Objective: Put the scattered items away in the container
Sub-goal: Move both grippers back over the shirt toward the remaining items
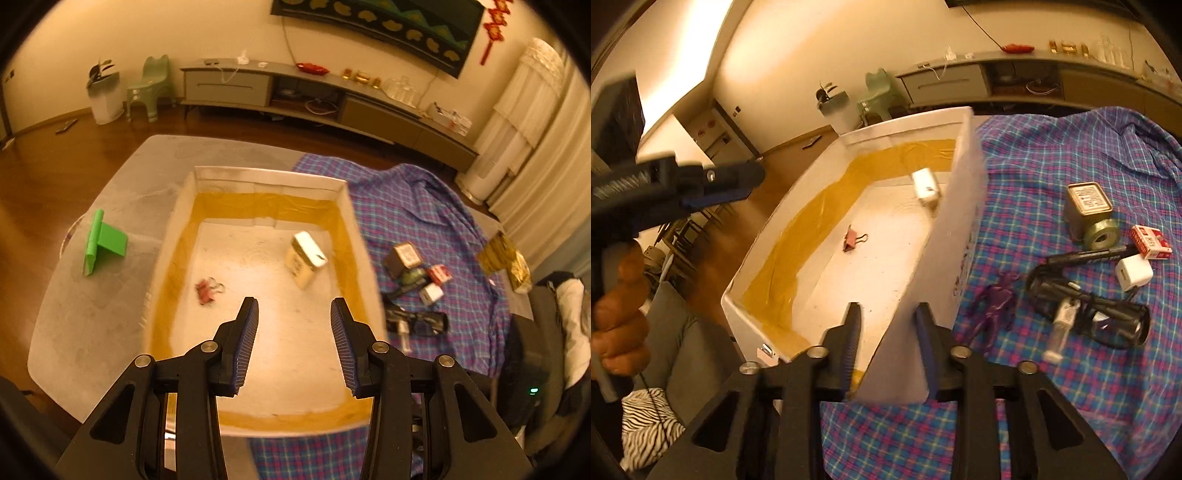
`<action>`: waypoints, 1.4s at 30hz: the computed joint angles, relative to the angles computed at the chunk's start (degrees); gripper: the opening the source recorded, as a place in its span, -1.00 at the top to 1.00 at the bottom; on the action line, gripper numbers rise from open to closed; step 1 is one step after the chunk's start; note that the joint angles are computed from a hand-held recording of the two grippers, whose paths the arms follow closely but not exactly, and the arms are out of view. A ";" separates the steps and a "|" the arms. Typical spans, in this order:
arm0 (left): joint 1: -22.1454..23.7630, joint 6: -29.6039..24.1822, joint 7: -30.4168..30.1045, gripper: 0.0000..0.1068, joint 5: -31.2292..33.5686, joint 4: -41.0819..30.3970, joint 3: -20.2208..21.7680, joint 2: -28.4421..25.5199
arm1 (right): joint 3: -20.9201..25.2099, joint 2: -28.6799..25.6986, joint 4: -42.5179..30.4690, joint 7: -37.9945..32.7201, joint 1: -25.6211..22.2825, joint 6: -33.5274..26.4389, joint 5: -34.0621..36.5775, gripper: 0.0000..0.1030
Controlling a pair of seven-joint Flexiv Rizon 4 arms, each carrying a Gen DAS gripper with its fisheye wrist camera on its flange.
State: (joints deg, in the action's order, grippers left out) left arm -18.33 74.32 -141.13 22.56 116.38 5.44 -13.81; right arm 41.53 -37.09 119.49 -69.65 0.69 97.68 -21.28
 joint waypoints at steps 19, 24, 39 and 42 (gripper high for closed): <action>-12.71 -0.46 -1.64 0.19 0.92 -5.41 -0.57 -5.94 | 11.71 -13.41 10.73 10.96 -23.30 12.71 -18.40 0.05; -13.23 -2.24 -3.76 0.19 3.08 -6.23 -0.34 -5.20 | 11.76 -16.99 11.30 13.54 -23.21 14.72 -23.68 0.05; -13.93 2.52 4.06 0.16 -7.78 -12.35 -2.60 -17.70 | -3.83 -9.40 14.15 24.08 -24.94 22.47 -27.56 0.07; -18.42 -0.72 2.50 0.14 -6.26 -15.26 2.95 -19.79 | -6.67 -8.81 11.70 26.20 -22.29 21.09 -29.30 0.10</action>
